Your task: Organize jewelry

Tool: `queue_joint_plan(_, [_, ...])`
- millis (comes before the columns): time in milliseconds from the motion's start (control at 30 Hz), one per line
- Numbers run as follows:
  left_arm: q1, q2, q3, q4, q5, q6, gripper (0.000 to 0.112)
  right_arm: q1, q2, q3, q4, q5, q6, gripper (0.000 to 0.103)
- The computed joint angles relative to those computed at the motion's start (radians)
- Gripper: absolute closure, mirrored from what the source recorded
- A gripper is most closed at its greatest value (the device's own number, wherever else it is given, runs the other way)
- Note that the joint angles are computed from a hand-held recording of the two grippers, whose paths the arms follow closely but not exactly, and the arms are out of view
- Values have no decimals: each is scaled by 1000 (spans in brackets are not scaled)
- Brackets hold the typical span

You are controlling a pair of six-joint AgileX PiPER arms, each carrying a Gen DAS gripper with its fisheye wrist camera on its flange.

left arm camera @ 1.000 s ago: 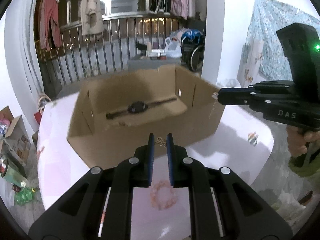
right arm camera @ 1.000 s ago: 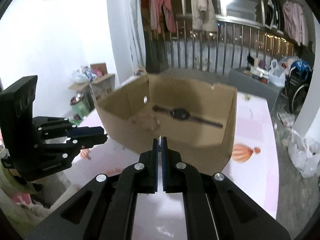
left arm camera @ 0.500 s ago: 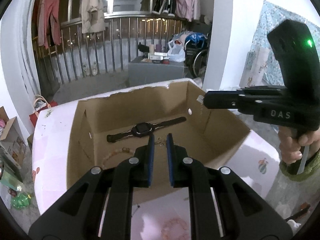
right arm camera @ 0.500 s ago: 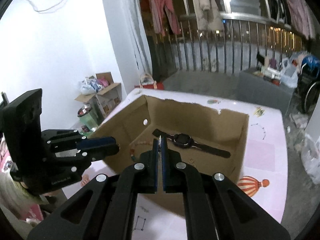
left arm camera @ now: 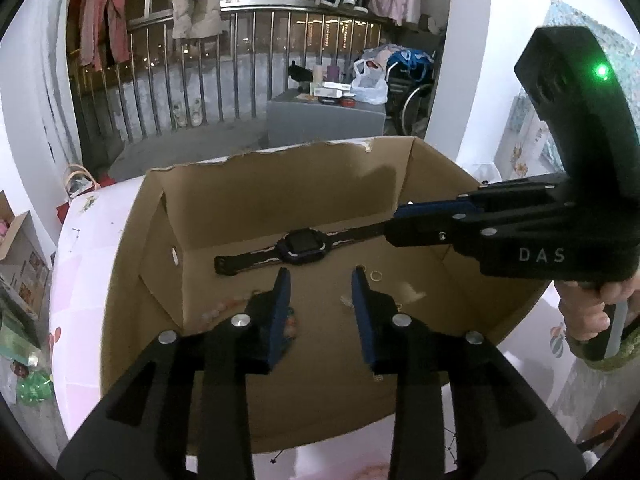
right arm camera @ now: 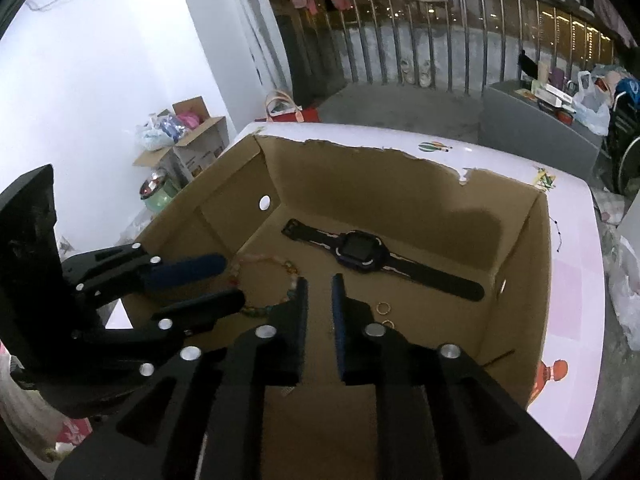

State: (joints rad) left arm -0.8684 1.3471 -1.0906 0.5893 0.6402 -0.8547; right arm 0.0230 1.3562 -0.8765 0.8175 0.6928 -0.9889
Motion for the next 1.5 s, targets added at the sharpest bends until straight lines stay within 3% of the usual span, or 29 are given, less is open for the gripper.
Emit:
queue_joint_plan(233, [-68, -97, 48, 97, 61, -119, 78, -108, -115, 76, 77, 69, -93, 78])
queue_joint_plan(367, [-189, -171, 94, 187, 155, -221, 73, -220, -221, 146, 142, 174, -204, 75])
queue_joint_plan(533, [-404, -254, 175, 247, 298, -362, 69, -455, -369, 253, 191, 405, -375, 73])
queue_joint_plan(700, [-556, -277, 242, 231, 344, -473, 68, -606, -423, 355, 163, 526, -454, 72])
queue_joint_plan(833, [-621, -227, 276, 210, 327, -540, 68, -621, -398, 437, 135, 499, -461, 73])
queue_joint_plan(1100, [-611, -85, 285, 216, 285, -554, 69, -600, -349, 523, 126, 428, -481, 73])
queue_joint_plan(1233, [-571, -38, 296, 195, 259, -523, 79, -569, -331, 538, 136, 389, -488, 72])
queue_joint_plan(1433, [-542, -39, 314, 202, 222, -528, 83, -456, -303, 548, 172, 291, -460, 73])
queue_joint_plan(1500, [-532, -45, 322, 201, 202, -532, 91, -416, -299, 554, 184, 258, -447, 73])
